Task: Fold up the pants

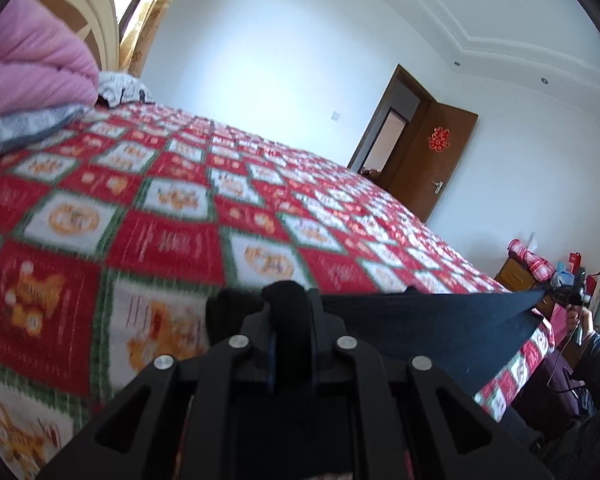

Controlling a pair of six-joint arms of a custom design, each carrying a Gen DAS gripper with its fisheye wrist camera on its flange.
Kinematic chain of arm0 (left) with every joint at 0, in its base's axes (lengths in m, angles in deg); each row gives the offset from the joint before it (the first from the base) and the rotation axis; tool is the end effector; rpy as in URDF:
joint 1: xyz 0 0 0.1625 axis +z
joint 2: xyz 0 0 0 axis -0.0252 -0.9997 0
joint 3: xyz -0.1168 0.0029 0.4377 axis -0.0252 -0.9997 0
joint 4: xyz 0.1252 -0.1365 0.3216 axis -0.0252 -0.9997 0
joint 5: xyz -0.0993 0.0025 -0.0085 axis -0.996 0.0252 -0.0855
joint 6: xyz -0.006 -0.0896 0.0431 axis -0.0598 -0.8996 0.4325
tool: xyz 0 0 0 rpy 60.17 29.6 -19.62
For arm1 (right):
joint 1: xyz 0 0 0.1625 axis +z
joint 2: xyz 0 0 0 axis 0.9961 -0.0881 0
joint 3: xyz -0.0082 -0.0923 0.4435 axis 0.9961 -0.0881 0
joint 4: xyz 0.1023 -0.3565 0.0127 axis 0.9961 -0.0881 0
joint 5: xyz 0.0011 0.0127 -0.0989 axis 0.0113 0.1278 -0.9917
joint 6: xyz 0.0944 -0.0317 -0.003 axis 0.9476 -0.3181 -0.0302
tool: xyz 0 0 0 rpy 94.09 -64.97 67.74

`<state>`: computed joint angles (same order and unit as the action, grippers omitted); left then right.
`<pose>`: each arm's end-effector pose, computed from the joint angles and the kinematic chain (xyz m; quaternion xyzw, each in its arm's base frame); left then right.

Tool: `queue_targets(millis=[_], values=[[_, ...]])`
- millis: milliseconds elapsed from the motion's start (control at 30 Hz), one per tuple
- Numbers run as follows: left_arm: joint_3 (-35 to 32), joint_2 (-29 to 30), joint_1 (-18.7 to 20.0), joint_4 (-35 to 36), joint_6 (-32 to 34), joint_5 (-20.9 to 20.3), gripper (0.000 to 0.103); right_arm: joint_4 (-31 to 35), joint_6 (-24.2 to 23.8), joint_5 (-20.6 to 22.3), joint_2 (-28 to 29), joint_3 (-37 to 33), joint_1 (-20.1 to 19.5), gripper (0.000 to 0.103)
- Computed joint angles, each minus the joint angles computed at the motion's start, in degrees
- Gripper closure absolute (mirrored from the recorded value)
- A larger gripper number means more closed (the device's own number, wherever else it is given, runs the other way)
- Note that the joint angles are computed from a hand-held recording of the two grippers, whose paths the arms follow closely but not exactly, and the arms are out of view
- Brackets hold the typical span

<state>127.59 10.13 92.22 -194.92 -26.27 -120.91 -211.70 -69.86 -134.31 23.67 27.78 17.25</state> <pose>0.1331 -0.6412 0.4396 0.2082 0.8725 -0.4381 0.0589 0.2094 -0.5790 0.3184 0.0374 -0.8334 0.5034 0.2250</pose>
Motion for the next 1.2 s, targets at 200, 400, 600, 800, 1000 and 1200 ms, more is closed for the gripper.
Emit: queue_targets(millis=[200, 400, 600, 800, 1000, 1200], values=[[1.84, -1.39, 1.2, 1.01, -0.12, -0.37, 0.074, 1.34, 3.13, -3.86, -1.13, 5.05, -2.81, 0.093], [2.99, -2.77, 1.25, 0.22, 0.12, 2.12, 0.064, -2.57, 1.43, -17.69, 2.28, 3.03, 0.79, 0.09], [4.41, -4.31, 2.43, -2.59, -1.56, 4.11, 0.05, -10.5, -7.95, -25.34, 7.23, -0.66, 6.32, 0.09], [5.86, -5.72, 2.97, -6.19, -5.52, 5.23, 0.05, 6.68, -4.62, -12.28, 11.8, -5.2, 9.19, 0.09], [7.06, -5.77, -0.39, -7.21, -3.98, 9.01, 0.05, 17.39, -9.25, -2.0, 23.99, -17.26, 10.89, 0.09], [8.47, -6.94, -2.02, -2.89, -4.03, 9.6, 0.044, 32.84, -4.67, -0.8, 31.56, -24.99, 10.99, 0.09]])
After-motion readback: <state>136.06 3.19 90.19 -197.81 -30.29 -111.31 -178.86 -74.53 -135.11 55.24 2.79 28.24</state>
